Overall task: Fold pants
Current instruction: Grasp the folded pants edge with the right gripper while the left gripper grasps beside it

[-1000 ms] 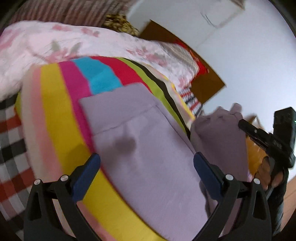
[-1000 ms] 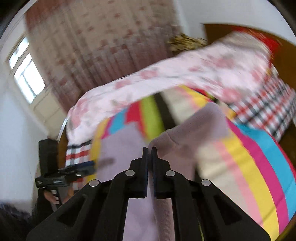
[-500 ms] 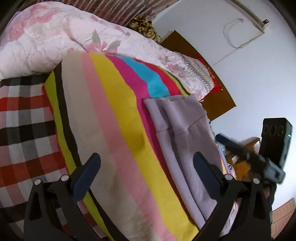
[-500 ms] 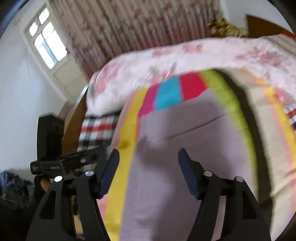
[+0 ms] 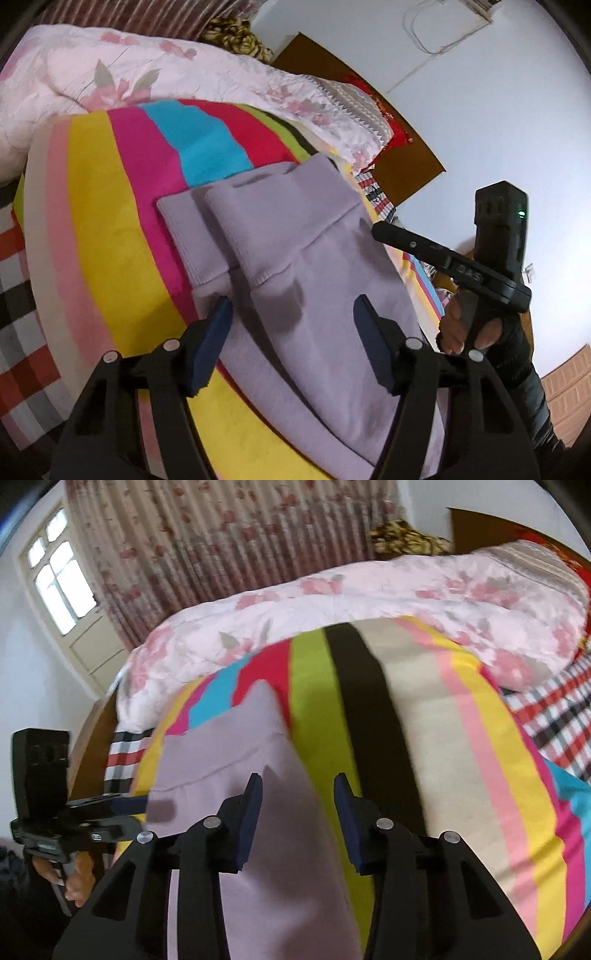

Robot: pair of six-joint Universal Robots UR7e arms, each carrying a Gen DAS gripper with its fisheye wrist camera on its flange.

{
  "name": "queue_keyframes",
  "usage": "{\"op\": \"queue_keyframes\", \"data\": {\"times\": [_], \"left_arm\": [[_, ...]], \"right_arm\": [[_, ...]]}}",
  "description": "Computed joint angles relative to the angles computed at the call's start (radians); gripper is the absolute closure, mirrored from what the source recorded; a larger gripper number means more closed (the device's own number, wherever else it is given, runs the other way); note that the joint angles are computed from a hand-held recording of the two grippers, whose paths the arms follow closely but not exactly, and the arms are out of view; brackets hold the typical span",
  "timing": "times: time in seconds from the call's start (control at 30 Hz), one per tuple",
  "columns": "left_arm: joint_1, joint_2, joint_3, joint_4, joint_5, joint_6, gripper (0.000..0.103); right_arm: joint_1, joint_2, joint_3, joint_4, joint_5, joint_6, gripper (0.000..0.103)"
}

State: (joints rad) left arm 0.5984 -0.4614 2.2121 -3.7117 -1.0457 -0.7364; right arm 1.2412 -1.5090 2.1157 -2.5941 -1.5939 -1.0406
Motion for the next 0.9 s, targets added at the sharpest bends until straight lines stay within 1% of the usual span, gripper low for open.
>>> {"op": "queue_keyframes", "data": {"times": [0.03, 0.1, 0.13, 0.17, 0.23, 0.27, 0.3, 0.33, 0.37, 0.4, 0.43, 0.47, 0.5, 0.53, 0.63, 0.7, 0.73, 0.77, 0.8, 0.87, 0.9], "left_arm": [[0.001, 0.005, -0.001, -0.008, -0.002, -0.003, 0.037], [0.006, 0.010, -0.005, -0.018, -0.007, -0.002, 0.044], [0.007, 0.011, -0.007, -0.024, -0.014, -0.001, 0.046], [0.007, 0.014, -0.009, -0.030, -0.017, -0.001, 0.046], [0.001, 0.012, -0.019, -0.003, 0.000, 0.001, 0.048], [-0.003, 0.011, -0.028, 0.020, 0.012, 0.008, 0.052], [-0.009, 0.011, -0.031, 0.035, 0.022, 0.004, 0.054], [-0.008, 0.014, -0.037, 0.044, 0.028, 0.003, 0.059], [-0.006, 0.018, -0.042, 0.052, 0.031, 0.003, 0.072], [-0.010, 0.017, -0.048, 0.088, 0.060, -0.007, 0.079], [-0.010, 0.016, -0.048, 0.095, 0.071, -0.006, 0.088], [-0.009, 0.018, -0.044, 0.076, 0.068, -0.003, 0.092], [-0.012, 0.019, -0.034, 0.044, 0.067, -0.001, 0.094], [-0.019, 0.018, -0.027, 0.028, 0.071, 0.006, 0.096], [-0.056, 0.000, 0.000, -0.014, 0.107, 0.037, 0.096], [-0.074, -0.029, 0.021, -0.007, 0.138, 0.043, 0.096], [-0.073, -0.053, 0.033, 0.026, 0.134, 0.035, 0.096], [-0.061, -0.072, 0.041, 0.050, 0.115, 0.028, 0.096], [-0.038, -0.081, 0.050, 0.056, 0.085, 0.018, 0.096], [0.006, -0.070, 0.050, 0.045, 0.031, 0.018, 0.095], [0.028, -0.053, 0.043, 0.030, 0.008, 0.037, 0.094]], "right_arm": [[0.000, 0.003, -0.002, 0.006, 0.002, -0.005, 0.066], [0.006, 0.014, 0.000, -0.008, -0.010, -0.015, 0.071], [0.006, 0.017, 0.001, -0.012, -0.013, -0.021, 0.072], [0.001, 0.019, -0.002, -0.006, -0.007, -0.023, 0.072], [-0.004, 0.016, -0.001, -0.003, 0.002, -0.024, 0.073], [-0.007, 0.015, 0.001, -0.005, 0.004, -0.024, 0.073], [-0.008, 0.015, 0.003, -0.009, 0.005, -0.025, 0.073], [-0.008, 0.016, 0.006, -0.016, 0.006, -0.027, 0.075], [-0.008, 0.016, 0.007, -0.019, 0.005, -0.031, 0.077], [-0.007, 0.017, 0.014, -0.039, 0.004, -0.036, 0.083], [-0.008, 0.015, 0.017, -0.048, 0.006, -0.040, 0.089], [-0.010, 0.009, 0.023, -0.053, 0.014, -0.045, 0.091], [-0.010, 0.001, 0.029, -0.059, 0.021, -0.054, 0.095], [-0.008, -0.007, 0.036, -0.064, 0.026, -0.063, 0.097], [0.007, -0.042, 0.060, -0.081, 0.055, -0.077, 0.098], [0.034, -0.053, 0.061, -0.061, 0.052, -0.070, 0.098], [0.046, -0.048, 0.061, -0.059, 0.041, -0.061, 0.098], [0.065, -0.027, 0.062, -0.076, 0.002, -0.055, 0.098], [0.071, -0.014, 0.069, -0.100, -0.020, -0.056, 0.098], [0.076, 0.034, 0.081, -0.175, -0.080, -0.052, 0.098], [0.071, 0.043, 0.089, -0.198, -0.088, -0.053, 0.098]]}}
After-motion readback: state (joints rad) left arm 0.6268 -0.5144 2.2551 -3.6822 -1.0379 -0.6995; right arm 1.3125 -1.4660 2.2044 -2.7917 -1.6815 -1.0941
